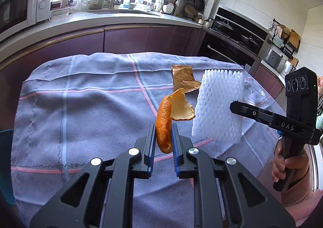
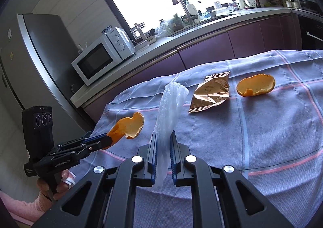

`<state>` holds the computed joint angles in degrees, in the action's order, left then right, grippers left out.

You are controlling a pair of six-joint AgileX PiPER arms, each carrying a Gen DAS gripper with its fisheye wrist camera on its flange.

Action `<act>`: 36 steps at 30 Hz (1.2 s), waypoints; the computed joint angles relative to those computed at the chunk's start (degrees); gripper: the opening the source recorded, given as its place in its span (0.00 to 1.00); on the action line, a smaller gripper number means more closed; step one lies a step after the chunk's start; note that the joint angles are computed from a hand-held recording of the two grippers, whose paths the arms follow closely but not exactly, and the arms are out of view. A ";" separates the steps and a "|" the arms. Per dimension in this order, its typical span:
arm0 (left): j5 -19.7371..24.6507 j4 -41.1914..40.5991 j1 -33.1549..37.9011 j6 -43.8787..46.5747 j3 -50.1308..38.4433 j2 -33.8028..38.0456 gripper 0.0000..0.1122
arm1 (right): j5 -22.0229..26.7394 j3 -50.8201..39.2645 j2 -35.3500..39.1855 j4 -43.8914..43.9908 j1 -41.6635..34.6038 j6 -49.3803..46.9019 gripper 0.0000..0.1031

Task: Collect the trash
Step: 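Carry orange peel and foam net toward the teal bin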

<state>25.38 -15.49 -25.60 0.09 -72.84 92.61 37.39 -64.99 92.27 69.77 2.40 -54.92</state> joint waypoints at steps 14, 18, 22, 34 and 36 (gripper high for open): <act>-2.07 -1.12 4.05 -0.29 11.27 -10.55 0.14 | -0.08 -4.00 2.54 -1.90 5.84 2.63 0.10; -2.12 -0.09 5.55 -1.38 13.55 -13.60 0.14 | 0.10 -5.48 3.51 -2.27 7.41 3.12 0.10; -1.69 0.46 6.97 -2.31 14.87 -16.05 0.14 | 0.77 -6.95 4.50 -2.28 8.63 3.29 0.10; 0.08 3.71 10.21 -5.62 16.87 -20.80 0.14 | 2.89 -12.72 8.38 -3.17 12.71 4.91 0.10; 0.24 2.94 11.00 -4.84 17.09 -21.32 0.14 | 3.26 -13.80 9.09 -3.43 13.42 5.48 0.10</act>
